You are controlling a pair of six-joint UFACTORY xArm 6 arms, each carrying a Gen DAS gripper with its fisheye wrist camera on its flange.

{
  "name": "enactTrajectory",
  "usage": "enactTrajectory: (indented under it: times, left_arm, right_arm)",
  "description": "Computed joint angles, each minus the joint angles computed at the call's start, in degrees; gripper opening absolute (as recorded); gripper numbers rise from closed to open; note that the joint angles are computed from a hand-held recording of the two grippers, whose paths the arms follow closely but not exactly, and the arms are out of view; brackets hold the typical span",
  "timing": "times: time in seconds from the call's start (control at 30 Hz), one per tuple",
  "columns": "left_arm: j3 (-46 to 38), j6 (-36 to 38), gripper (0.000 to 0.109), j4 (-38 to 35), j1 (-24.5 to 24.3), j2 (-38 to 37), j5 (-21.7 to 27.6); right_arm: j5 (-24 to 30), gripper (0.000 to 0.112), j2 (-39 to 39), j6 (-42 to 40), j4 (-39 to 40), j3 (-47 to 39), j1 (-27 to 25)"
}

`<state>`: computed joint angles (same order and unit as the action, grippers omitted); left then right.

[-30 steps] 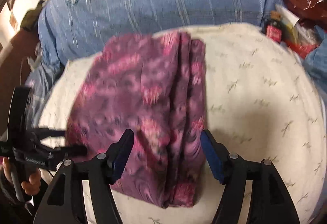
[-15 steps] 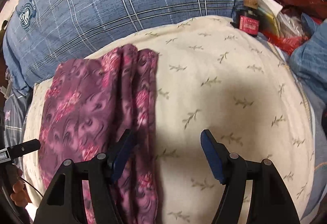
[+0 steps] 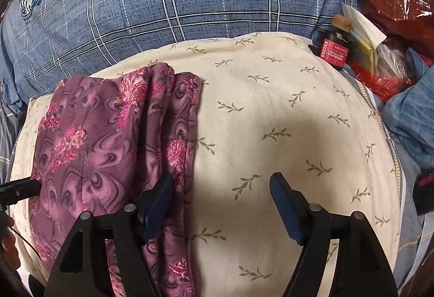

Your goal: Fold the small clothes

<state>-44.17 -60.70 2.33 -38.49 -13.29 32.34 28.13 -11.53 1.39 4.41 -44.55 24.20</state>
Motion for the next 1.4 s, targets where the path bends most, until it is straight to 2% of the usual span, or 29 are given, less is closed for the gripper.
enactTrajectory:
  times: [0.1,0.23,0.37,0.47,0.6,0.7,0.87,0.93,1.0,1.1,1.17,1.23,1.27,1.3,1.33,1.37,1.4]
  left_arm:
    - [-0.7,0.6,0.099,-0.5,0.6,0.5,0.3]
    - [-3.0,0.0,0.099,0.2,1.4,2.7,0.6]
    - [-5.6,0.2,0.099,0.2,1.9,5.8,0.9]
    - [-8.3,-0.2,0.099,1.8,2.2,8.3,1.8]
    - [-9.6,0.6,0.099,1.6,2.4,9.7,1.5]
    - [-9.8,1.0,0.099,1.9,2.5,10.1,1.4]
    - [-8.9,2.9,0.099,0.7,3.0,9.3,1.4]
    - [-8.2,2.8,0.099,1.1,3.3,8.3,1.4]
    - [-5.9,3.9,0.099,-1.0,3.7,6.7,-0.2]
    - [-2.0,8.4,0.099,-9.5,3.6,5.1,-5.0]
    - [-1.4,7.5,0.099,-8.7,3.0,4.9,-6.3]
    - [-1.9,12.3,0.099,-13.9,1.9,5.6,-7.4]
    - [-1.9,14.7,0.099,-16.7,1.3,5.7,-8.3]
    - [-2.1,17.9,0.099,-20.5,0.5,6.0,-9.4]
    - [-2.2,21.0,0.099,-24.2,-0.4,6.4,-10.5]
    - [-2.7,22.3,0.099,-25.4,-0.8,6.9,-10.8]
    - [-3.2,21.7,0.099,-24.3,-0.9,7.4,-10.6]
  right_arm:
    - [0.4,0.075,0.5,-5.7,7.8,-1.0,-0.6]
    - [4.2,0.075,2.6,-17.7,26.4,-4.6,-2.5]
    - [7.1,0.075,5.6,-21.8,34.5,-7.8,-3.2]
    - [7.6,0.075,7.5,-23.3,37.6,-9.6,-2.5]
    - [8.1,0.075,10.6,-24.2,39.0,-12.2,-0.4]
    - [8.2,0.077,11.6,-24.3,37.2,-13.2,1.1]
    - [1.7,0.075,9.9,-17.1,24.2,-10.6,2.8]
    - [2.0,0.075,8.1,-17.8,24.9,-9.5,1.3]
    - [4.5,0.075,7.0,-22.1,29.7,-9.3,-0.7]
    - [10.7,0.077,6.2,-29.2,37.1,-8.8,-3.2]
    - [15.0,0.077,6.6,-33.3,40.6,-8.4,-3.9]
    - [16.0,0.077,5.3,-38.5,44.4,-6.7,-4.0]
    - [18.7,0.077,5.1,-42.8,48.7,-6.4,-4.4]
    - [23.7,0.077,6.0,-45.5,52.3,-7.1,-5.7]
    - [26.3,0.078,6.2,-46.4,55.3,-6.7,-5.7]
    - [26.5,0.078,5.9,-47.6,55.8,-6.3,-5.7]
    - [24.4,0.078,5.3,-48.3,55.2,-5.4,-4.7]
